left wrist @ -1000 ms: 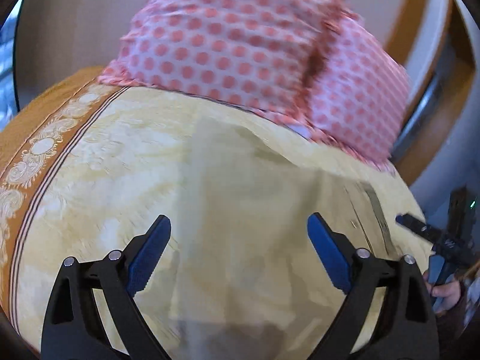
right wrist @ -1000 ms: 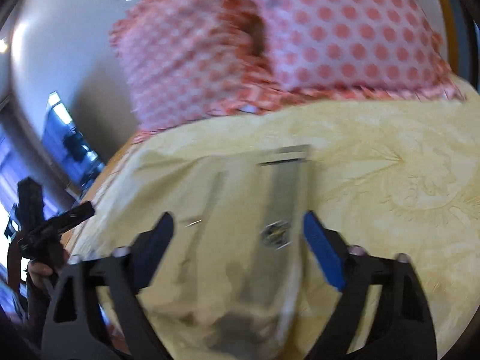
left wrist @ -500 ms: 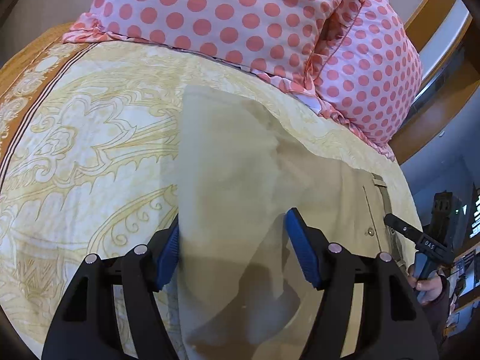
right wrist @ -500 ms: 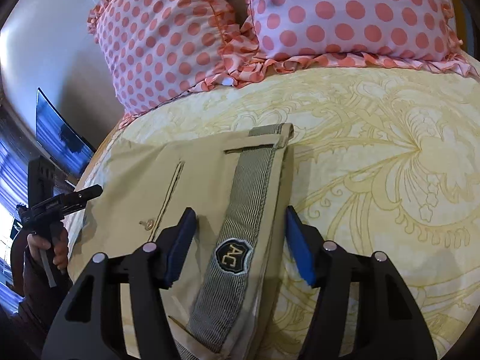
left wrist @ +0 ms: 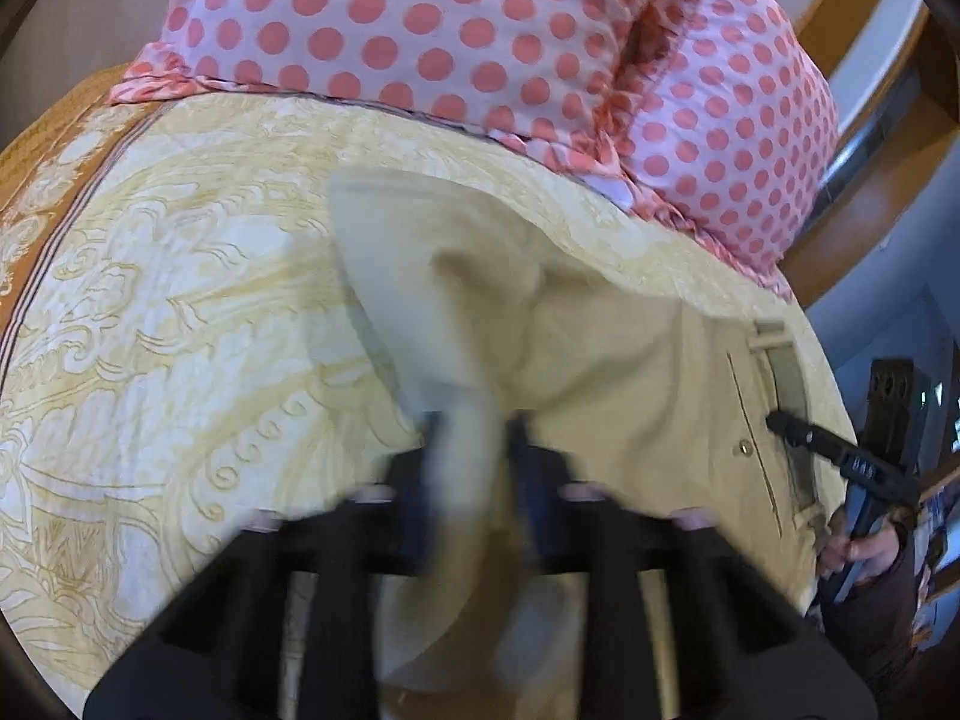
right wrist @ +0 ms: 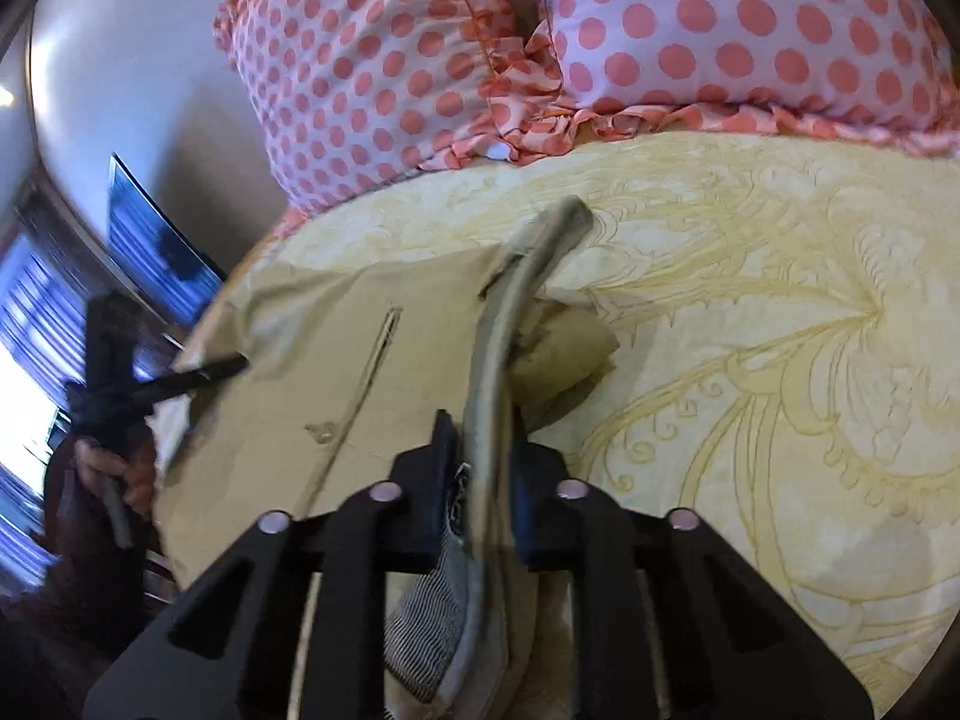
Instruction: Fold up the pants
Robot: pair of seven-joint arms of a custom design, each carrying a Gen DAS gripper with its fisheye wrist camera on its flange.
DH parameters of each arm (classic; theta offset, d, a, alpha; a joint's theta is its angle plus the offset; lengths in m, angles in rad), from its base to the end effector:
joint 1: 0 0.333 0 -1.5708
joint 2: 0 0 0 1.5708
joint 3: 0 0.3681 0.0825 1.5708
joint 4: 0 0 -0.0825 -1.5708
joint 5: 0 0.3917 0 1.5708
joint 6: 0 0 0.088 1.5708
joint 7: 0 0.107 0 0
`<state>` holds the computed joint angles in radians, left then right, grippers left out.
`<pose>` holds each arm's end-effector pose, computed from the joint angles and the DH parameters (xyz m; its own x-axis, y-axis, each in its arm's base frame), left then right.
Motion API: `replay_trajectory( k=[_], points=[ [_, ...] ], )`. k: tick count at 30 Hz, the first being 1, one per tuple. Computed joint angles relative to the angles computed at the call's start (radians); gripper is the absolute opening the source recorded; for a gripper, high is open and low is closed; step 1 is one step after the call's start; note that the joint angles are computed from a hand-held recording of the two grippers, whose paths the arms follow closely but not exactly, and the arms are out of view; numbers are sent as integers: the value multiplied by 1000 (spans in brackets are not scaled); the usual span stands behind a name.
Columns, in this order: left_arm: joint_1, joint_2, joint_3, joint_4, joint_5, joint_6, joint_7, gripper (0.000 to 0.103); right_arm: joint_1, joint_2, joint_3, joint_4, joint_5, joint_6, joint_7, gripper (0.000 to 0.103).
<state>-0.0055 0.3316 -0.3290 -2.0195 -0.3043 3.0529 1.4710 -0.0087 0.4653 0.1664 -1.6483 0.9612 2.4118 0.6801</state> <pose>0.6434 -0.1774 0.4179 -0.0125 -0.9278 0.3728 -0.8036 -0.2126 -0.5559 0.7263 0.1006 0.4231 0.4599 -0.7444 -0.4841 -0.8131 -0.1338 -0.5666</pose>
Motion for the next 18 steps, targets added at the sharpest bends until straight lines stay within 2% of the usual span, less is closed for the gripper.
replay_trajectory(
  k=[1,3,6,7,9,10,13,15,16,17,18],
  points=[
    [-29,-5,31,-7,24,12,-18,10,-16,4,8,7,24,-24,-4,12],
    [-46,-12,50,-13,48,26,-36,8,-35,9,15,17,68,-55,-13,10],
    [-83,-18,96,-5,99,45,-76,6,-27,15,8,44,75,-55,-16,9],
    [-108,-16,127,8,127,42,-100,5,-22,23,9,66,76,-48,-23,9],
    [-161,-2,194,54,186,33,-150,4,-16,41,10,108,69,-41,-21,9],
    [-202,12,248,89,252,35,-208,3,-6,56,8,141,58,-19,-19,9],
    [-221,63,279,186,288,27,-254,3,1,117,22,251,43,27,4,9],
    [-286,116,366,275,351,12,-321,3,19,178,17,338,3,78,54,9],
    [-300,155,392,339,383,-33,-350,3,33,212,3,381,-41,87,109,9],
    [-290,180,383,378,387,-71,-355,4,42,243,-13,419,-86,73,176,9],
    [-250,209,338,422,370,-127,-337,4,57,282,-40,469,-143,39,270,9]
  ],
)
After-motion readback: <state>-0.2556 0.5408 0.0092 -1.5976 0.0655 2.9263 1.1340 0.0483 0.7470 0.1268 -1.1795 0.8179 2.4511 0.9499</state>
